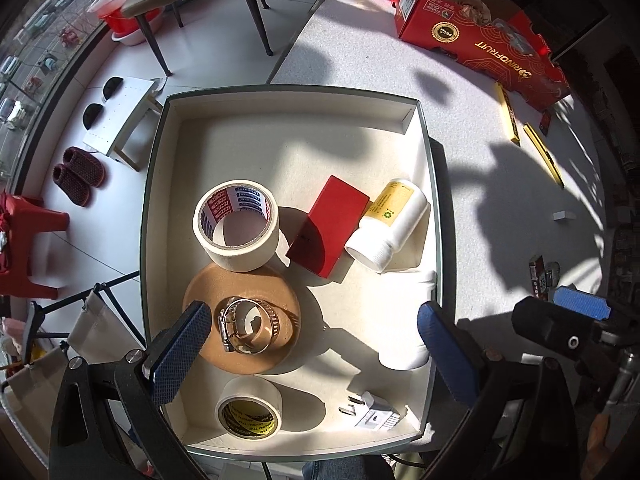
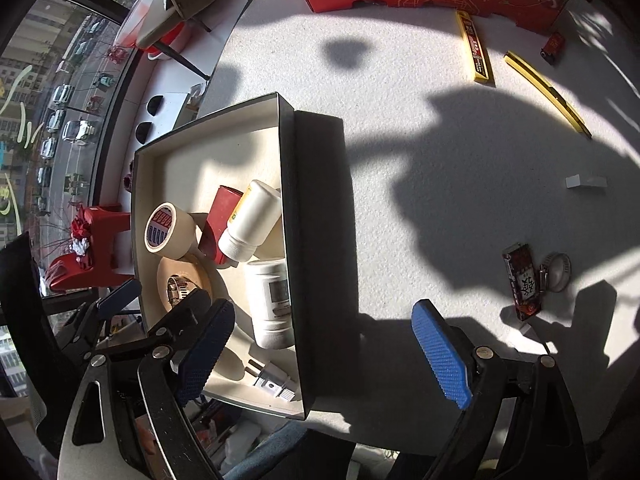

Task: Organize rigid objects
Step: 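Move both tools back over the table toward the red packet and grey eraser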

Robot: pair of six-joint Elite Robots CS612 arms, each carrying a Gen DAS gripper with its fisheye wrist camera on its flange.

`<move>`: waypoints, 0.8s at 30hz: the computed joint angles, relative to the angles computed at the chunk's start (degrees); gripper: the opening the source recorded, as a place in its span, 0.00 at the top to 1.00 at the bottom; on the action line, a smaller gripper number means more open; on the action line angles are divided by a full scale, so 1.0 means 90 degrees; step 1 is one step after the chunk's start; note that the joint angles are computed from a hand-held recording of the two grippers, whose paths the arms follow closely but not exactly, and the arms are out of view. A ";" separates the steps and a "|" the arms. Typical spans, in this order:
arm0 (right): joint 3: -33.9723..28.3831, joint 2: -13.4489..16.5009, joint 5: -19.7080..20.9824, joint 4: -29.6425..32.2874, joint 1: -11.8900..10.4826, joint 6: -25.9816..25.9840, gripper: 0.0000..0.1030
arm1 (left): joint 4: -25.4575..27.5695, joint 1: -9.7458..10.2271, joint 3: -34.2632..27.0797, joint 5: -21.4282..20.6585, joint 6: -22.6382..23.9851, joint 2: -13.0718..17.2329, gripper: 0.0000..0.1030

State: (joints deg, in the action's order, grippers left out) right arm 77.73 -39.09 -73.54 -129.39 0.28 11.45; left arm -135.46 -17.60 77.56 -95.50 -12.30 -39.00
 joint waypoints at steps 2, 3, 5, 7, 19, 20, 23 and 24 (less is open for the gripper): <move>0.0333 -0.0138 0.0023 -0.0214 -0.0136 0.0311 0.00 | 0.0078 -0.0070 -0.0088 -0.0174 0.0328 0.0009 0.00; 0.0505 -0.0210 -0.0009 -0.0344 -0.0203 0.0497 0.00 | 0.0087 -0.0120 -0.0108 -0.0211 0.0497 0.0003 0.00; 0.0824 -0.0346 -0.0092 -0.0586 -0.0332 0.0815 0.00 | 0.0085 -0.0226 -0.0137 -0.0262 0.0783 -0.0008 0.00; 0.1122 -0.0476 -0.0192 -0.0758 -0.0462 0.1128 0.00 | 0.0137 -0.0340 -0.0150 -0.0360 0.1013 -0.0021 0.00; 0.2581 -0.1038 -0.0399 -0.1238 -0.1151 0.2528 0.00 | 0.0741 -0.1052 -0.0505 -0.0331 0.1543 0.0244 0.00; 0.2639 -0.1058 -0.0377 -0.1231 -0.1180 0.2493 0.00 | 0.0789 -0.1113 -0.0590 -0.0283 0.1474 0.0316 0.00; 0.2771 -0.1118 -0.0344 -0.1208 -0.1255 0.2325 0.00 | 0.0769 -0.1225 -0.0826 -0.0165 0.1109 0.0515 0.00; 0.2813 -0.1145 -0.0373 -0.1218 -0.1276 0.2275 0.00 | 0.0761 -0.1251 -0.0911 -0.0089 0.0933 0.0577 0.00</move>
State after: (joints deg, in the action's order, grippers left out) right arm 103.05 -49.39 -76.90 -140.35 -11.20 31.92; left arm -128.60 -28.86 69.36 -96.30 -3.90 -33.80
